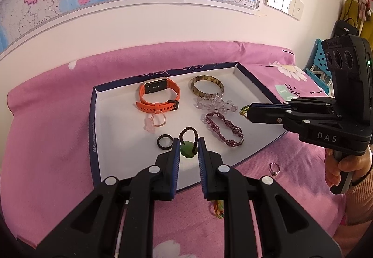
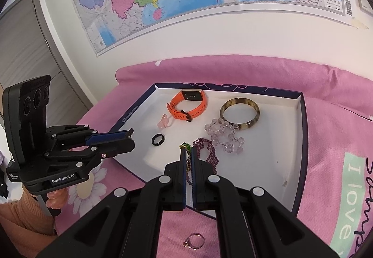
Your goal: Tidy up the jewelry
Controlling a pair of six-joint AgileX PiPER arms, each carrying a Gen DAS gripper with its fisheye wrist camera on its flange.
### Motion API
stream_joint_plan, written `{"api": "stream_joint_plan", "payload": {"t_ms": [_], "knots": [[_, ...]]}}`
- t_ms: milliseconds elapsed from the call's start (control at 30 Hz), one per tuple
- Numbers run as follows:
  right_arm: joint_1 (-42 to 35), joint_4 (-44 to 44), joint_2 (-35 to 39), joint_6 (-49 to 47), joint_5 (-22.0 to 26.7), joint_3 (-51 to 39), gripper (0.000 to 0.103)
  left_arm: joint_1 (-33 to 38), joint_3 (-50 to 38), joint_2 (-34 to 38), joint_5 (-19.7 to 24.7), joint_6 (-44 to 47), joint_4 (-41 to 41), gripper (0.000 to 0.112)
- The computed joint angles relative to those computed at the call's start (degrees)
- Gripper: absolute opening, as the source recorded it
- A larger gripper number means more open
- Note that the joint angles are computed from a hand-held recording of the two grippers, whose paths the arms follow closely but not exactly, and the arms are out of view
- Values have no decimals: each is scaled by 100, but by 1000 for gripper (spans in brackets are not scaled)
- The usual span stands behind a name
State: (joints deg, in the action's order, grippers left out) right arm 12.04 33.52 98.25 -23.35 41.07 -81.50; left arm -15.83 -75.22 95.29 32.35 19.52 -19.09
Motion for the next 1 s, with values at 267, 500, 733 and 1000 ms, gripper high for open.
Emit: {"api": "stream_joint_plan", "payload": {"t_ms": [267, 500, 733, 1000], "knots": [[12, -88, 106, 76, 21, -91, 2, 1, -78, 99, 21, -86, 66, 16], [17, -139, 172, 120, 0, -102, 2, 23, -173, 219, 46, -124, 53, 16], [35, -205, 243, 194, -36, -116, 2, 45, -210, 288, 47, -196, 71, 16], [41, -293, 333, 296, -33, -185, 2, 42, -286, 404, 79, -340, 161, 16]]}}
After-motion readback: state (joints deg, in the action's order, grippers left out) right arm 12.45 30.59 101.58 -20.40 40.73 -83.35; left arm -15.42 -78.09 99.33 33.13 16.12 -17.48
